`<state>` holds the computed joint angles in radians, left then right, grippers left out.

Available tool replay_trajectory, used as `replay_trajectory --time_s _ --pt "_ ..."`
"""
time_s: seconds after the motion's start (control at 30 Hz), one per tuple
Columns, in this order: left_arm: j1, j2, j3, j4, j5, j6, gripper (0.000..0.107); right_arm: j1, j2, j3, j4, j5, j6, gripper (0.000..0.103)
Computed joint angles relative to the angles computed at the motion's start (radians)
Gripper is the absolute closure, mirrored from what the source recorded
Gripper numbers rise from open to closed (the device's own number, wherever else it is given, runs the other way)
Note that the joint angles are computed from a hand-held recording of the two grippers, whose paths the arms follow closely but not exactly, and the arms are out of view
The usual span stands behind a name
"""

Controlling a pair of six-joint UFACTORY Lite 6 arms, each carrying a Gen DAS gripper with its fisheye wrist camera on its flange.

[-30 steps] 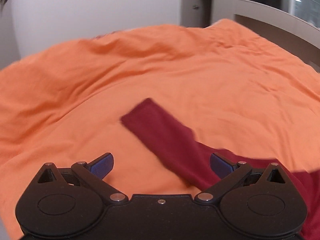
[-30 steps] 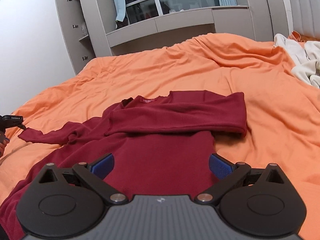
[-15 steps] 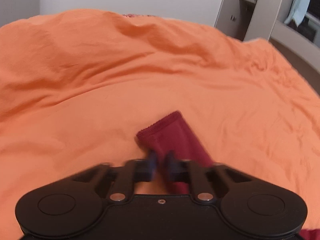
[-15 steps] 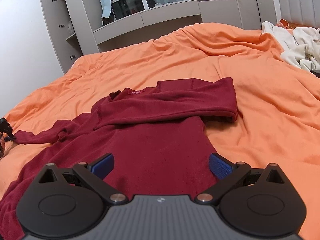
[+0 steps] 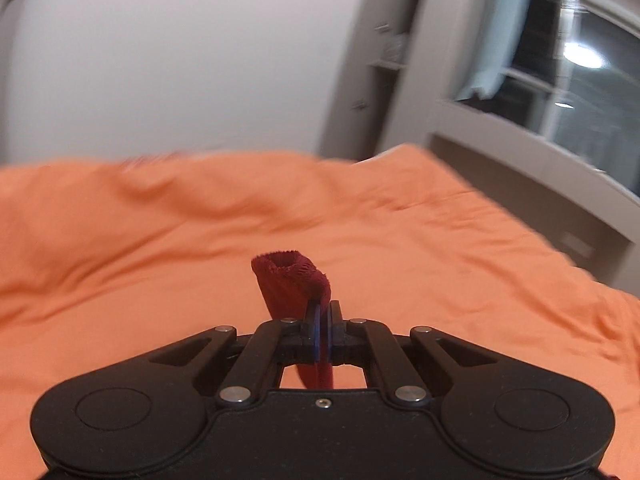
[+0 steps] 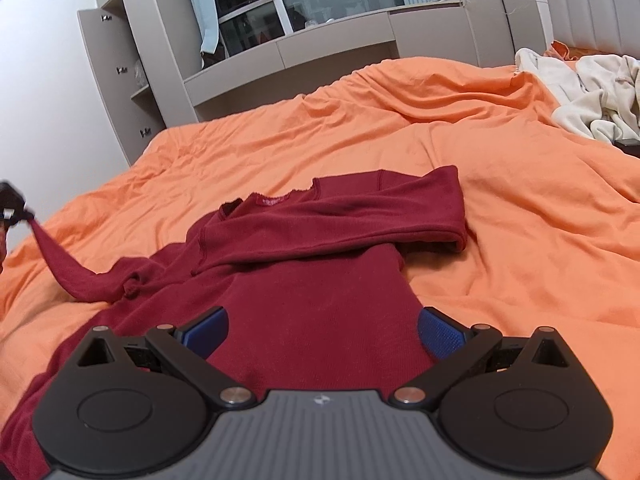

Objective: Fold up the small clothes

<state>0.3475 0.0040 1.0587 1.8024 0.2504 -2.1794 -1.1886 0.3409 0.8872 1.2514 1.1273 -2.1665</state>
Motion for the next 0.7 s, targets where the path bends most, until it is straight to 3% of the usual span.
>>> replay_trajectory --time_s 0.17,0.27,0.5,0.7 --pt "-0.3 -0.003 0.118 -0.156 0.121 0.193 0.105 -0.047 0.011 0.038 -0.023 0.039 0.021 0.0" --pt "-0.485 0.063 0.203 -0.144 0.188 0.194 0.105 -0.074 0.027 0.076 -0.035 0.055 0.032 0.0" --pt "-0.808 0.42 0.451 -0.099 0.269 0.12 0.105 -0.135 0.102 0.2 -0.049 0.06 0.076 0.0" --pt "-0.917 0.733 0.597 -0.077 0.222 0.039 0.105 -0.182 0.199 0.335 -0.068 0.064 0.092 0.0"
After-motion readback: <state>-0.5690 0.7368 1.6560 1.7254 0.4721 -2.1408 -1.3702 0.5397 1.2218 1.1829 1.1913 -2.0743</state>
